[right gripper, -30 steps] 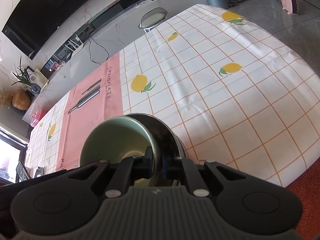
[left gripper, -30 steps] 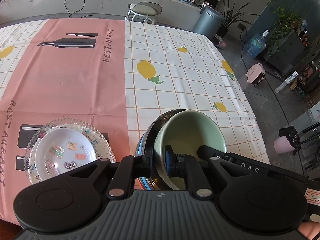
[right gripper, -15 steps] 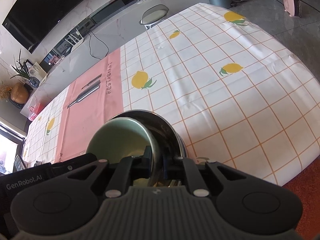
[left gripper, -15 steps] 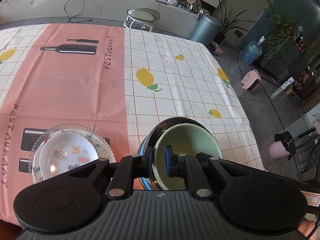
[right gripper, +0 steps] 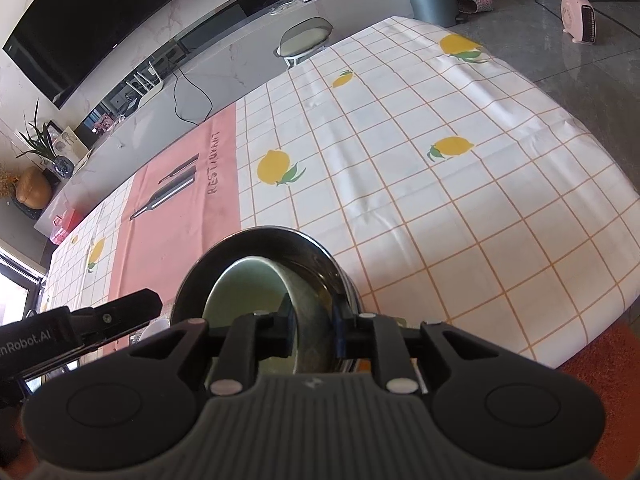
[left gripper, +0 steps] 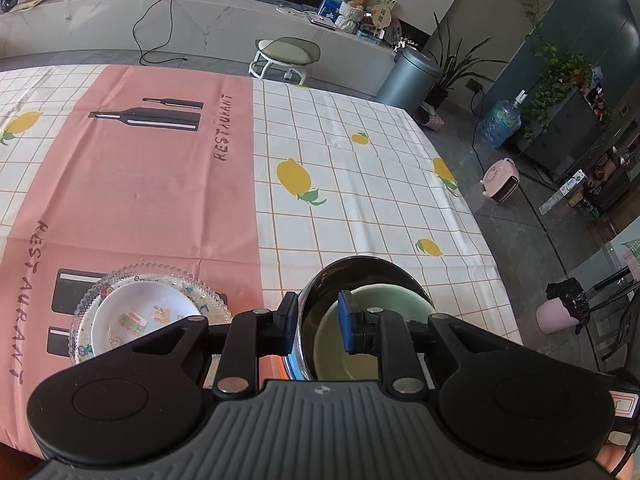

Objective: Organize plates and bowls
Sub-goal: 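Lift the green bowl with both grippers and carry it toward the blue bowl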

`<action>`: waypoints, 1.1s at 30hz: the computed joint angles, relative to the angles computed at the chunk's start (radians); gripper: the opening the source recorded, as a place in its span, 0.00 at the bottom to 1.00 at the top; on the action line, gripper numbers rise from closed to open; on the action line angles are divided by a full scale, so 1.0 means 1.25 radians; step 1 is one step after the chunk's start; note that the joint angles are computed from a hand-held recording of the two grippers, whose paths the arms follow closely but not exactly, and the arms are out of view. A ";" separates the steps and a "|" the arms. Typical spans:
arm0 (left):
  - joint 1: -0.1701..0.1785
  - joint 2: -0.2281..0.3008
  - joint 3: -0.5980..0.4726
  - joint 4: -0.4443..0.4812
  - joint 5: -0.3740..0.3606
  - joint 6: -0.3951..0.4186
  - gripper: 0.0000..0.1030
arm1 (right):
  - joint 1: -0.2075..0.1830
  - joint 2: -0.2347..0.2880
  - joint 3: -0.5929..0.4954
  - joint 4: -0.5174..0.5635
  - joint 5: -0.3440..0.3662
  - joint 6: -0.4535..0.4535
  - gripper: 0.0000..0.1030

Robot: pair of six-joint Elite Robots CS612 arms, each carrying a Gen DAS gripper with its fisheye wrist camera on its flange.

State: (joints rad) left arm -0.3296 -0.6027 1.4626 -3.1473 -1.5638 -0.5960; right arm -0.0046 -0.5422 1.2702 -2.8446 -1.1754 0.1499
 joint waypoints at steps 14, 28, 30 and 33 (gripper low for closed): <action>0.002 0.009 0.000 0.001 0.034 -0.032 0.30 | 0.007 -0.002 0.011 -0.079 -0.036 -0.047 0.14; 0.009 0.035 -0.036 0.021 -0.007 -0.028 0.17 | -0.002 -0.012 0.032 -0.162 -0.046 -0.031 0.22; 0.010 0.039 -0.041 0.034 -0.012 -0.034 0.16 | -0.001 -0.012 0.034 -0.150 -0.052 -0.033 0.23; 0.013 0.045 -0.046 0.041 -0.026 -0.043 0.15 | -0.002 -0.006 0.031 -0.127 -0.057 -0.030 0.10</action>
State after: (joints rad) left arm -0.3138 -0.5466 1.4050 -3.0958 -1.5959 -0.6493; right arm -0.0068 -0.5497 1.3094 -3.0035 -1.2466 0.1124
